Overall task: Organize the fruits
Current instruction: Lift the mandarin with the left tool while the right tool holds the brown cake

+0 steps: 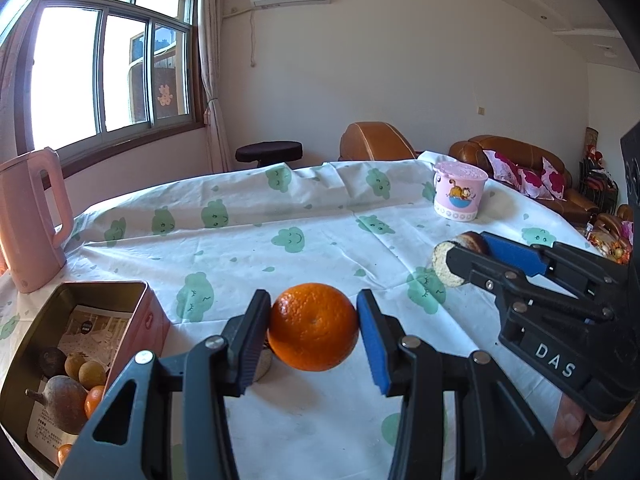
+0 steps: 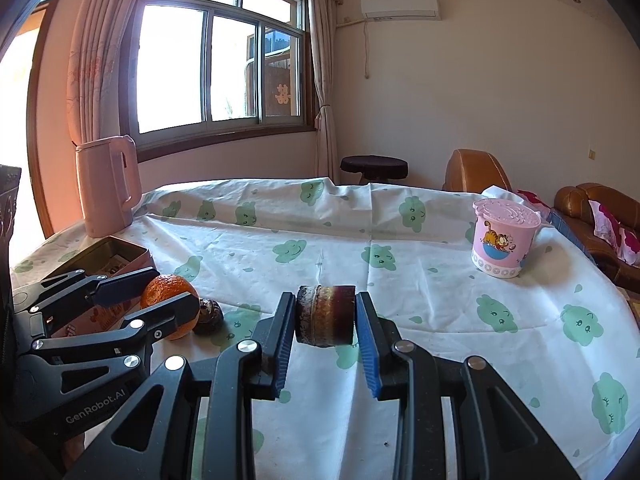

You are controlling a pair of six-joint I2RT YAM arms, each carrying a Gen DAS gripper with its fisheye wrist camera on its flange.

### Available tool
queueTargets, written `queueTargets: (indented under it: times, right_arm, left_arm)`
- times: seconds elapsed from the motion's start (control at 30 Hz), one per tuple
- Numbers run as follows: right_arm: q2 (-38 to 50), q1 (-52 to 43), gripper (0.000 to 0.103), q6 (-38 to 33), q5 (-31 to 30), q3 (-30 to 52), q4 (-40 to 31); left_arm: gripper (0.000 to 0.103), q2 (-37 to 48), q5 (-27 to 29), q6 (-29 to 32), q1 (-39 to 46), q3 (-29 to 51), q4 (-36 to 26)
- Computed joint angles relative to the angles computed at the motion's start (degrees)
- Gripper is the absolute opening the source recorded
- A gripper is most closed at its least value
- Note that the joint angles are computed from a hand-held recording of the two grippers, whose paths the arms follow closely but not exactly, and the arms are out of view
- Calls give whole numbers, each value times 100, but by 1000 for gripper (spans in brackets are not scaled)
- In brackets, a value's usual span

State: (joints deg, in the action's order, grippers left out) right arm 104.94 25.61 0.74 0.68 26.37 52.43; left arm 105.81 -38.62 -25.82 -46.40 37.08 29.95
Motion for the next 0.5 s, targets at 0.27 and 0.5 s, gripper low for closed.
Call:
queueTargets:
  times: [0.27, 0.5]
  right_arm:
    - [-26, 14, 32, -9, 15, -141, 274]
    - [-38, 32, 32, -22, 36, -233, 459]
  left_arm:
    - [46, -85, -207, 32, -90, -181, 264]
    - [46, -104, -352, 70, -155, -273, 472]
